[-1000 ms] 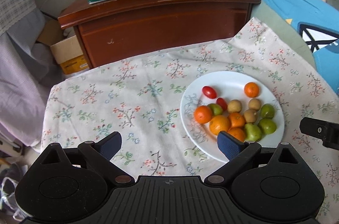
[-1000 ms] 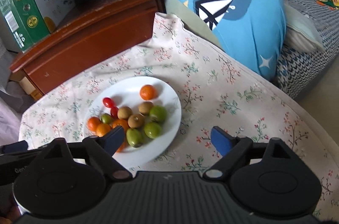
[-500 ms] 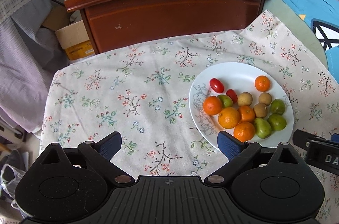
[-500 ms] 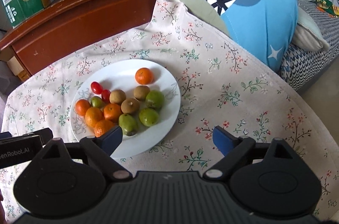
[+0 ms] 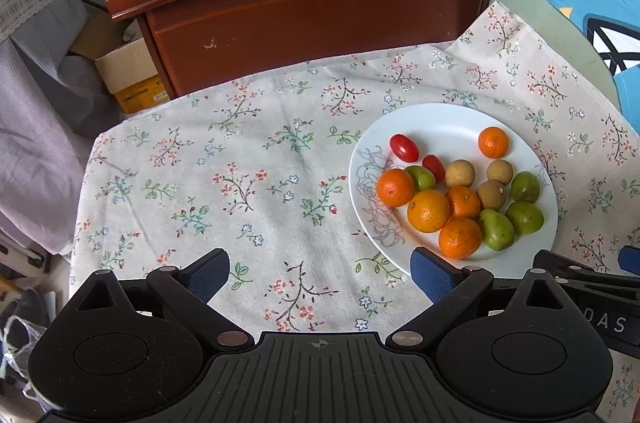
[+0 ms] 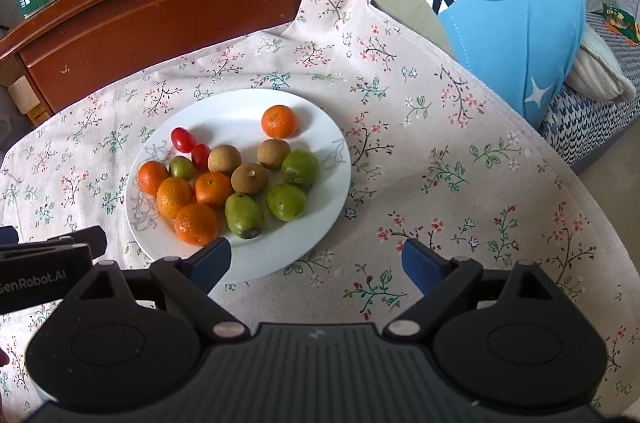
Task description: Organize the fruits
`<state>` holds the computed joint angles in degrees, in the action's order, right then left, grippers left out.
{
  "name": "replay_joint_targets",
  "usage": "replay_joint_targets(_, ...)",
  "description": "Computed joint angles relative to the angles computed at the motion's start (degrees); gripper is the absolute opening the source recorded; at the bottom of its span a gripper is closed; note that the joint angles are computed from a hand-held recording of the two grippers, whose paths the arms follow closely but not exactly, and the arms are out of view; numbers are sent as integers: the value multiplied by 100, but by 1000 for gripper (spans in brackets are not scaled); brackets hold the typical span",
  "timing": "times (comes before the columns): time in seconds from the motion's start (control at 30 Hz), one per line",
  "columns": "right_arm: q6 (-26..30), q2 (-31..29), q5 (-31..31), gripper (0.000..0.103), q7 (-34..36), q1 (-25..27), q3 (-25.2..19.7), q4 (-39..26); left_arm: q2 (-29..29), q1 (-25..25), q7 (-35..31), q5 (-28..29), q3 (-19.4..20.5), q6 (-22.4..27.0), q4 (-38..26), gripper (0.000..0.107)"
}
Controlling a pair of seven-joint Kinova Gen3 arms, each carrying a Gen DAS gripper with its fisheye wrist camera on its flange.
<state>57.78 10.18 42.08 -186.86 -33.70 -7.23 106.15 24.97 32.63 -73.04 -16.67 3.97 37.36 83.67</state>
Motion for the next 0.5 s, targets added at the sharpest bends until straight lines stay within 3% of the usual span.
replay_joint_targets(0.5, 15, 144, 63, 92, 25, -50, 63, -25, 128, 98, 106, -98, -62, 11, -42, 98)
